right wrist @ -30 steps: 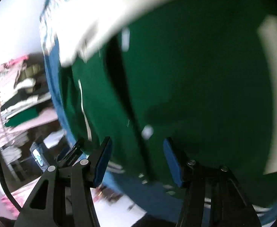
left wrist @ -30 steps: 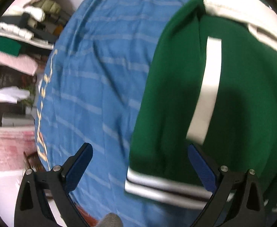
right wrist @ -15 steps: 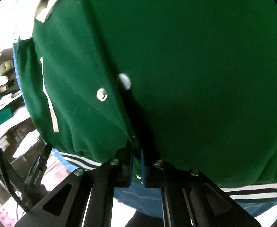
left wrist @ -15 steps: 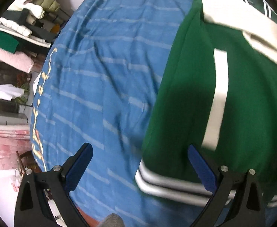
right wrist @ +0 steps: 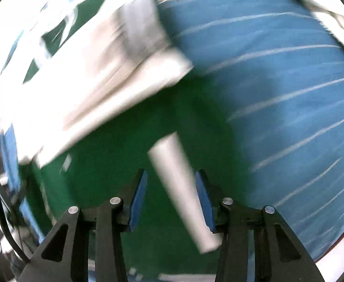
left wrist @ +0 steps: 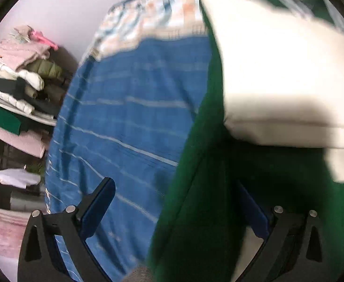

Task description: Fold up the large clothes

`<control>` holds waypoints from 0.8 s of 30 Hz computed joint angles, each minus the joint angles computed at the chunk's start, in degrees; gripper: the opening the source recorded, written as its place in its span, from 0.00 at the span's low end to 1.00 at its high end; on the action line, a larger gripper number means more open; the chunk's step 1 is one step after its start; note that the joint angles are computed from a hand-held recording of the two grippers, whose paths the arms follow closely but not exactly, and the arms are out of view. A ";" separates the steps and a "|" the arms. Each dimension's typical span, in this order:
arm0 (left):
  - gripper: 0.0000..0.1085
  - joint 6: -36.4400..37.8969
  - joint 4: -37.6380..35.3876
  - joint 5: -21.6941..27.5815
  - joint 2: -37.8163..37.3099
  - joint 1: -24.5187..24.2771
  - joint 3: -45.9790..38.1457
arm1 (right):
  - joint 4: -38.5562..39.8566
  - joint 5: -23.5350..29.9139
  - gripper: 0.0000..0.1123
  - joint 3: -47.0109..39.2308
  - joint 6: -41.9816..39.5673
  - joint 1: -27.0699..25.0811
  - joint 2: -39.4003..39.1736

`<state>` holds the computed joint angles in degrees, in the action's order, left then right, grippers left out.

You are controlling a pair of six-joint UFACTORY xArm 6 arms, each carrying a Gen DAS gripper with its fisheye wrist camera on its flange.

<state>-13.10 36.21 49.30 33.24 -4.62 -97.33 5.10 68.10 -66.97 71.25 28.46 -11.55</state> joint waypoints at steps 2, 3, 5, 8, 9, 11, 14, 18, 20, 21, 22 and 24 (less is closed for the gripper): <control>0.95 -0.01 -2.18 -1.08 0.71 0.95 -0.04 | -1.82 0.08 0.40 -0.79 -3.10 -2.42 1.75; 0.95 -0.60 -2.25 -1.65 0.47 1.17 0.30 | -2.16 0.41 0.40 -0.62 -5.28 -3.95 2.23; 0.95 -0.83 -2.12 -1.23 0.34 1.21 0.35 | -1.70 0.34 0.40 -0.02 -10.08 -6.78 2.71; 0.95 -1.35 -2.06 -0.52 0.58 1.19 -0.14 | 0.53 -4.89 0.14 2.74 -16.91 -9.60 3.03; 0.95 -1.51 -2.08 -0.25 0.88 1.15 -0.64 | -0.38 -4.50 0.12 2.77 -16.83 -9.91 3.28; 0.95 -1.70 -3.02 1.17 2.14 0.86 -2.96 | -2.16 -6.93 0.08 6.35 -10.64 -10.25 0.86; 0.95 -2.26 -4.08 3.61 2.89 0.87 -5.26 | 2.00 -14.10 0.08 15.73 -4.37 -12.77 -5.72; 0.95 -3.93 -4.48 2.99 -2.69 2.05 -0.60 | 3.94 -4.06 0.17 9.33 -7.98 -13.87 -4.84; 0.95 -5.83 -3.16 0.10 -7.41 3.09 4.06 | 1.86 2.31 0.26 3.56 -8.09 -11.90 -4.11; 0.95 -6.26 -2.87 -0.79 -8.75 3.46 5.23 | 0.28 4.89 0.30 0.39 -8.11 -10.32 -3.39; 0.95 -6.29 -3.24 -1.63 -9.77 3.84 6.02 | -0.69 6.61 0.32 -2.37 -7.95 -8.83 -2.45; 0.95 -5.55 -4.08 -0.84 -9.37 3.88 4.90 | 0.74 5.12 0.32 -7.03 -8.45 -5.60 -0.15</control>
